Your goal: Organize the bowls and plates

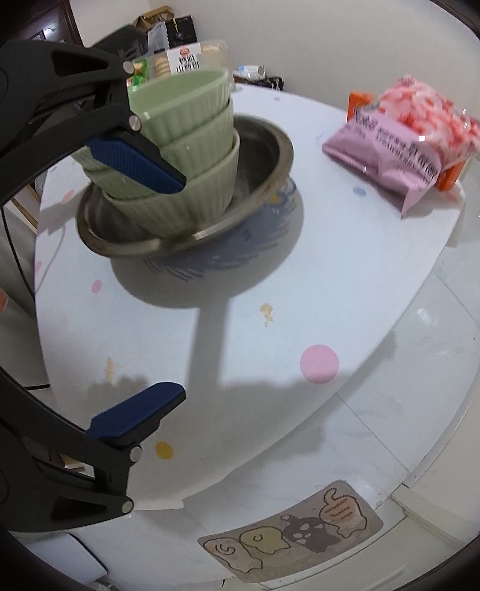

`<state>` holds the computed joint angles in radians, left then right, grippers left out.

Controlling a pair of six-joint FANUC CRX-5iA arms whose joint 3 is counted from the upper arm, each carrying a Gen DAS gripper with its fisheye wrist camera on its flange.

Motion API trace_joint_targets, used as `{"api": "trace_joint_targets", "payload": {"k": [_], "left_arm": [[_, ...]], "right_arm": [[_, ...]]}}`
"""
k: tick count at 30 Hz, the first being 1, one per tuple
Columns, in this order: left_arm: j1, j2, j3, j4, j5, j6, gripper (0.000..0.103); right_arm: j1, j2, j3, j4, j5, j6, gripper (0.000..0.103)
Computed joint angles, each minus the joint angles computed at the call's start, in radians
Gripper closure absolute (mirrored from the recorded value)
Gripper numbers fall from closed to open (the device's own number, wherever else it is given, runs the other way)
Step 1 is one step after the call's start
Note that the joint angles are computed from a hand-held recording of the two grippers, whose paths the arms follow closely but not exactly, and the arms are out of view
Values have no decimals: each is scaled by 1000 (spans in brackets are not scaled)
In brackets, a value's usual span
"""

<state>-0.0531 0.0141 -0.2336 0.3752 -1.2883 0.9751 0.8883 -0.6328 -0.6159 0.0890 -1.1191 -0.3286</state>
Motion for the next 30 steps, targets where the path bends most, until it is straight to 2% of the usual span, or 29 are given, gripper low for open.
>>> {"api": "trace_joint_targets", "payload": {"k": [1,2,3,4,6,7,9,10,13,14,16,21,30], "left_arm": [[7,11,-2,16,-7,-15,6],[14,21,-5,32,-16,-30,16],[16,29,-3,32,-19,-35,33],[19,40,-2,50,-33,-49,37],[10,51,-5,82,-45,-90,62],[-1,52,-3,83,-45,-107,68],[-35,56,4,69,-40,-131,86],[-47,65,11,62,-42,-133,90],[-43,86,12,87,-47,-125,89],[-41,89,15,89,-51,-125,89],[-55,84,24,67,-43,-117,89],[-52,69,26,45,-29,-96,90],[-13,27,17,-1,36,-83,91]], "right_arm": [[-15,10,-2,-13,12,27,5],[-13,1,-17,1,30,13,11],[-13,-17,-38,12,57,0,17],[-19,-32,-55,13,89,3,21],[-42,-36,-57,-7,113,41,33],[-51,-35,-55,-14,122,63,37],[-72,-34,-50,-32,152,127,53],[-86,-30,-44,-48,162,158,56],[-138,-18,-24,-114,177,255,65],[-139,-24,-30,-112,196,267,77],[-136,5,-2,-114,154,298,87],[-94,56,42,-74,79,330,89],[-44,132,85,-68,87,391,91]]}}
